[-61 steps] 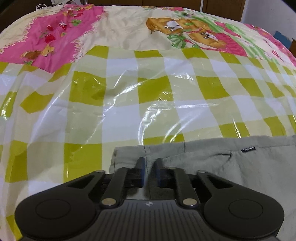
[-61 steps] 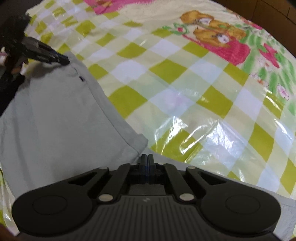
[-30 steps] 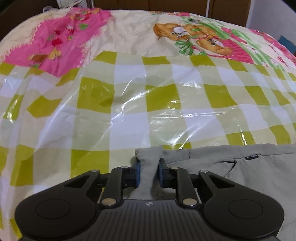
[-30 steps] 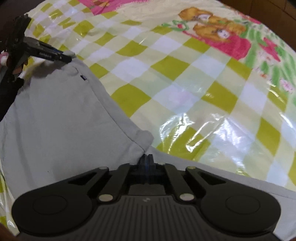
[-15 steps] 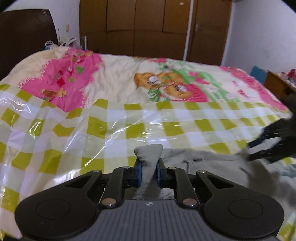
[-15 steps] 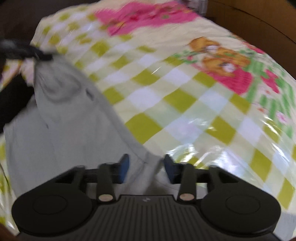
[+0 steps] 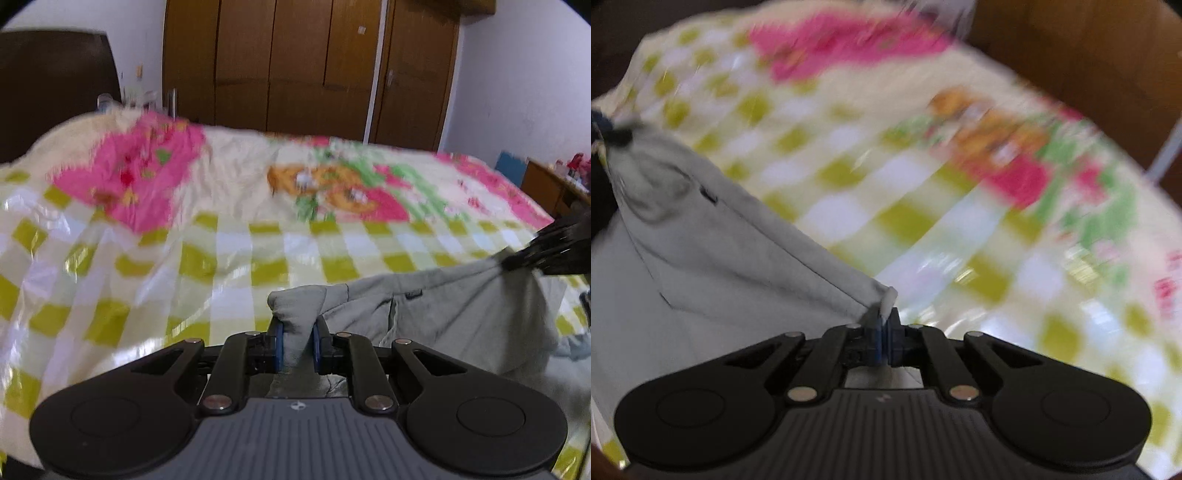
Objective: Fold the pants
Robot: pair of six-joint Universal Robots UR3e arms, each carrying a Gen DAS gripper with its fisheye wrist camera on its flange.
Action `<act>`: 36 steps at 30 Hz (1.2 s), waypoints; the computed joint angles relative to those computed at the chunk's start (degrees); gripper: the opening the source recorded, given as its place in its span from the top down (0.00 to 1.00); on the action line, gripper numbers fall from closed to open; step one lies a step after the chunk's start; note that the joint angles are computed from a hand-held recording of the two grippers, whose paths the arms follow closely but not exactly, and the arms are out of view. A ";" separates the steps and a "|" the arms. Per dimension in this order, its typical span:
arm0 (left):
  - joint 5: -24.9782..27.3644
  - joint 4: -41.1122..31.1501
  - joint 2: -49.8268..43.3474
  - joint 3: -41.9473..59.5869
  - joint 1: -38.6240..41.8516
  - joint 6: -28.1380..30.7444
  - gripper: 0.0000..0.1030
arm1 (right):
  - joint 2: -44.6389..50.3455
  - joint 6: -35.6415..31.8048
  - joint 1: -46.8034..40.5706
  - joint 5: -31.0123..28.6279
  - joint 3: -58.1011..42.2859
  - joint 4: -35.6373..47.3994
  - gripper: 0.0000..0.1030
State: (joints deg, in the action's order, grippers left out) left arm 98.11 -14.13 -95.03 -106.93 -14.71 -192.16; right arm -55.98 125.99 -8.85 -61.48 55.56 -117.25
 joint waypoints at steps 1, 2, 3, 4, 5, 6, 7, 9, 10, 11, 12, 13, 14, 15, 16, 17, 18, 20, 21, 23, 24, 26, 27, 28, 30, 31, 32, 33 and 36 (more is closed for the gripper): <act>0.40 2.37 1.10 -1.48 -0.59 -0.34 0.72 | -5.48 0.38 -2.24 3.43 6.00 -3.16 0.99; 0.48 4.38 2.58 -3.56 -0.80 -0.56 0.72 | -10.68 1.08 -4.68 7.18 12.00 -5.55 0.98; 1.53 6.78 4.54 -6.50 -1.77 -1.37 0.72 | -16.68 2.26 -7.27 10.29 18.00 -6.30 0.98; 2.60 8.90 6.31 -9.40 -2.76 -2.04 0.72 | -22.68 -0.86 -11.07 15.54 24.00 -4.98 0.98; 4.08 11.13 8.07 -12.71 -4.20 -3.25 0.72 | -28.68 -3.30 -13.95 17.99 30.00 -4.19 0.98; 5.37 13.18 10.17 -16.93 -5.80 -5.23 0.71 | -34.68 -7.65 -16.76 19.82 36.00 -2.77 0.98; 7.19 14.86 11.49 -20.74 -7.84 -7.43 0.71 | -40.68 -13.84 -19.95 21.51 42.00 0.93 0.98; 11.76 15.95 11.47 -26.35 -12.63 -12.85 0.70 | -52.67 -25.86 -25.95 20.85 53.99 10.56 0.97; 13.97 14.44 10.75 -28.26 -14.77 -16.24 0.70 | -58.20 -29.22 -28.03 18.47 59.99 12.91 0.97; 15.50 12.90 9.82 -29.34 -16.39 -18.86 0.70 | -61.33 -30.32 -28.66 16.02 65.99 11.45 0.97; 16.92 12.17 8.88 -30.92 -18.10 -21.69 0.70 | -63.36 -29.93 -28.44 12.55 71.98 8.71 0.96; 18.44 11.52 8.27 -31.90 -19.75 -24.06 0.70 | -63.21 -28.58 -27.19 9.59 75.59 4.88 0.96; 20.24 10.16 8.09 -32.12 -21.33 -26.22 0.70 | -63.96 -28.45 -26.42 6.94 80.32 0.04 0.93; 22.11 8.42 8.74 -32.42 -22.89 -28.36 0.70 | -64.54 -27.81 -26.29 5.77 83.31 -3.09 0.90; 24.02 6.47 9.75 -32.58 -24.53 -30.31 0.70 | -65.99 -27.42 -26.53 5.11 85.09 -3.77 0.90; 25.76 4.28 10.63 -32.32 -25.97 -31.97 0.70 | -68.47 -29.37 -27.69 5.74 85.95 -2.34 0.89; 27.54 1.40 11.53 -31.66 -27.42 -33.66 0.70 | -71.47 -31.75 -29.25 6.78 86.22 0.35 0.88; 30.19 -3.14 13.91 -31.37 -29.62 -36.76 0.70 | -75.78 -35.89 -31.78 7.99 84.38 7.63 0.79; 30.86 -4.19 15.06 -31.52 -30.20 -37.91 0.70 | -76.18 -37.25 -32.35 8.10 83.50 9.43 0.77; 32.08 -5.50 15.90 -31.25 -32.45 -41.12 0.70 | -77.53 -38.28 -33.10 8.83 82.67 11.04 0.75; 32.08 -5.28 16.10 -30.99 -33.46 -42.11 0.69 | -77.79 -38.23 -33.00 8.92 81.92 11.90 0.75; 31.77 -5.51 15.79 -30.10 -35.12 -43.60 0.68 | -76.01 -35.68 -31.76 8.78 81.01 9.69 0.72; 31.00 -5.75 15.73 -29.55 -35.51 -43.78 0.67 | -76.88 -36.20 -32.76 9.14 79.74 12.67 0.72; 29.68 -5.46 15.91 -29.41 -35.80 -43.34 0.67 | -79.52 -38.27 -34.82 9.36 78.35 18.08 0.72; 28.00 -5.41 15.32 -28.63 -36.15 -42.24 0.63 | -80.91 -39.63 -36.82 10.92 76.09 22.91 0.71; 27.78 -6.37 14.86 -27.91 -36.58 -41.66 0.62 | -81.81 -41.30 -37.78 12.00 74.92 25.93 0.71; 27.71 -7.62 14.39 -27.16 -36.83 -41.03 0.61 | -82.46 -43.33 -38.24 13.26 74.07 28.55 0.70; 27.49 -8.73 14.20 -26.73 -36.96 -40.44 0.61 | -83.51 -45.13 -37.91 14.26 73.58 30.88 0.69; 29.13 -14.99 13.07 -24.03 -38.02 -37.50 0.61 | -81.73 -41.34 -27.96 15.13 75.56 25.66 0.68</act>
State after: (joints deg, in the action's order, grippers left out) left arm 127.24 -29.12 -81.96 -130.95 -52.73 -229.66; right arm -137.71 84.65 -36.80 -46.35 131.12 -91.59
